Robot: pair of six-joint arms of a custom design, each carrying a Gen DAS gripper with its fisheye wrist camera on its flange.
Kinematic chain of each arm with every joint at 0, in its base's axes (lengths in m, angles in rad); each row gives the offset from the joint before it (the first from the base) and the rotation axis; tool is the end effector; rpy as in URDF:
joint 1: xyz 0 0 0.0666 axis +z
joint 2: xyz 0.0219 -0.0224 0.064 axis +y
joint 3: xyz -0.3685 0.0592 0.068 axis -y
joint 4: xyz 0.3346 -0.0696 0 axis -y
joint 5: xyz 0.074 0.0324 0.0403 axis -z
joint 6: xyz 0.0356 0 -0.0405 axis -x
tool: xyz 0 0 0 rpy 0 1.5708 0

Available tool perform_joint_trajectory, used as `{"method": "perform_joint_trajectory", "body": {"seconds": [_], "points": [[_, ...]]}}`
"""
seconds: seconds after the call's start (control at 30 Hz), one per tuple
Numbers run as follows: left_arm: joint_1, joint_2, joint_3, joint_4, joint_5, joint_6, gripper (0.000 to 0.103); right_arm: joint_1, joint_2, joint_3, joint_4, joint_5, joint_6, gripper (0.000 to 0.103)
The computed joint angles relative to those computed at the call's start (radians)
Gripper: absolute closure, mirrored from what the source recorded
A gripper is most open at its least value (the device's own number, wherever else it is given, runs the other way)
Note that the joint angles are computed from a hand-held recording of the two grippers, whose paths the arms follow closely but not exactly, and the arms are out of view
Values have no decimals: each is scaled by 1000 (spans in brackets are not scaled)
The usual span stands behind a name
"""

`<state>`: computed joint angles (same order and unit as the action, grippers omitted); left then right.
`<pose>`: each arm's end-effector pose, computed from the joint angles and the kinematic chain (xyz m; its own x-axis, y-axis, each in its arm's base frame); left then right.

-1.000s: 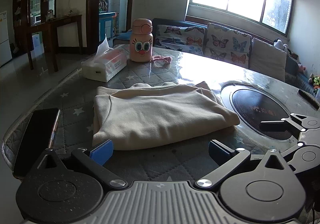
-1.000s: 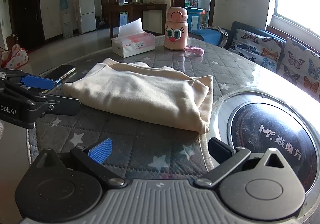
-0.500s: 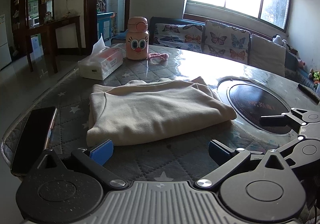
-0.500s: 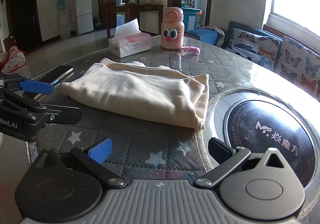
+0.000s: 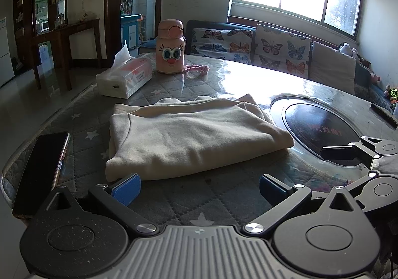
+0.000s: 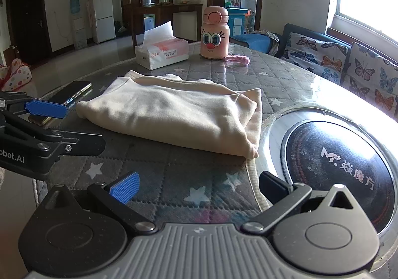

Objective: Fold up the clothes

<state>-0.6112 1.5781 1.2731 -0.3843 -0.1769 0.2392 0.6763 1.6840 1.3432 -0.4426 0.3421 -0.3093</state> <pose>0.4094 -0.2797 0.3286 -0.6135 0.1451 -0.7762 0.3174 0.9454 -0.0741 0.4152 0.3174 0.3012 -0.6473 -0.1518 -0.7470 -0.2176 0.9760 -0.0098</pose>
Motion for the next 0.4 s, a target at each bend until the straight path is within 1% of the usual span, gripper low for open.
{"method": "perform_joint_trajectory", "body": {"seconds": [0.4], "points": [[2, 5, 5, -6, 5, 9, 0, -2, 4, 4, -3, -5, -9, 0]]}}
